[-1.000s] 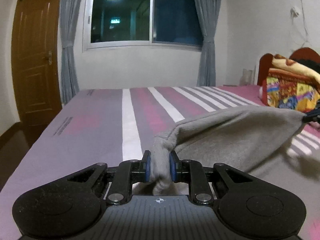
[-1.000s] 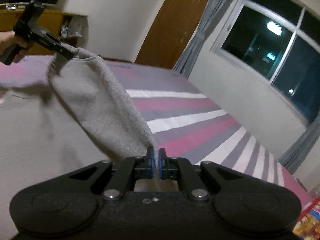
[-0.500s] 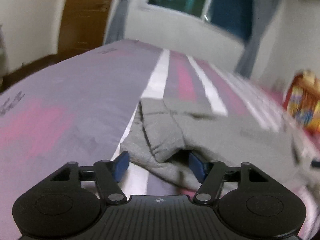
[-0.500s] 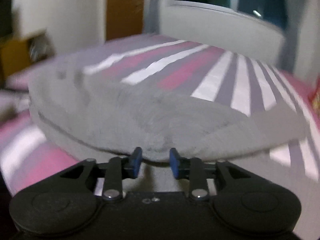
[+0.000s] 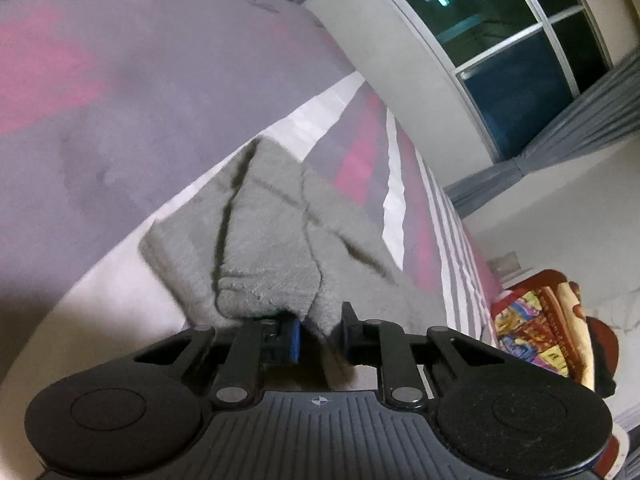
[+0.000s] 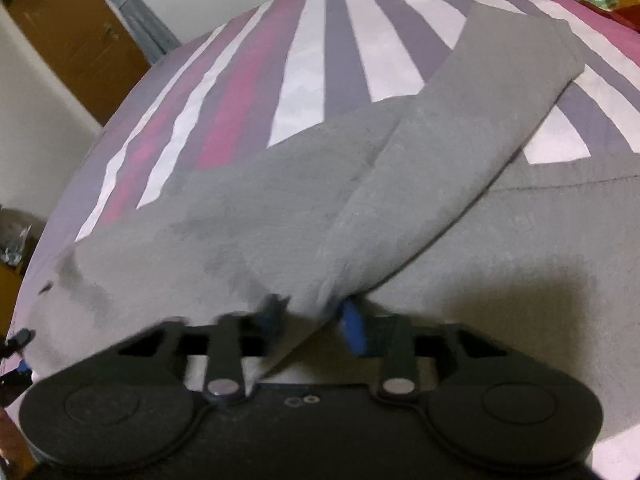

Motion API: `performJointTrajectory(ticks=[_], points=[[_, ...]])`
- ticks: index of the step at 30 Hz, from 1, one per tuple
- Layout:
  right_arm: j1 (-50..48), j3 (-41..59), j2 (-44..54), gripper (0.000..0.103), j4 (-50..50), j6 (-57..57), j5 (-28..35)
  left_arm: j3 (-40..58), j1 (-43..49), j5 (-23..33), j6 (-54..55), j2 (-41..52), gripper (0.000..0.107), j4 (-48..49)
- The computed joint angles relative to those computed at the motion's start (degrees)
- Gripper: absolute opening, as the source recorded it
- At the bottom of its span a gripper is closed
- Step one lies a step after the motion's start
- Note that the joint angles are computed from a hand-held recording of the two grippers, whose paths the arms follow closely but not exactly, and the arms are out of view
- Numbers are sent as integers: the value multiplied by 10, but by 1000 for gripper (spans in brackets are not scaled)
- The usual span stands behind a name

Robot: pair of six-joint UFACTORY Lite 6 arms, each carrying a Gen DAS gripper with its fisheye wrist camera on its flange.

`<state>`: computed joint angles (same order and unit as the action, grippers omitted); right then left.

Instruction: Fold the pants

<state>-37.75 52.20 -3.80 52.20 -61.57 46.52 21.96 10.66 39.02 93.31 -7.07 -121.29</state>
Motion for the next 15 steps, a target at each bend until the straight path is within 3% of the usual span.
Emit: performJointTrajectory(ticks=[3,6,8,10,12,15], points=[[-42,-35,-61,9,63,-71,46,39,7,4,15,-3,18,8],[-138,-75,-133,8,134,-152,154,60,45,15,-7,-20,18,81],[-210,-120,-167,8,151,-205,223,71,44,-34,-13,-6,18,143],[-216,-182,-196,8,129,-248,196,74,22,-95,-4,33,18,169],[-159,-202,-158,9,80,-220,104,51,18,-85,40,40,18,122],[-157,-222,-150,9,106,-219,84,34,9,-94,37,15,18,95]])
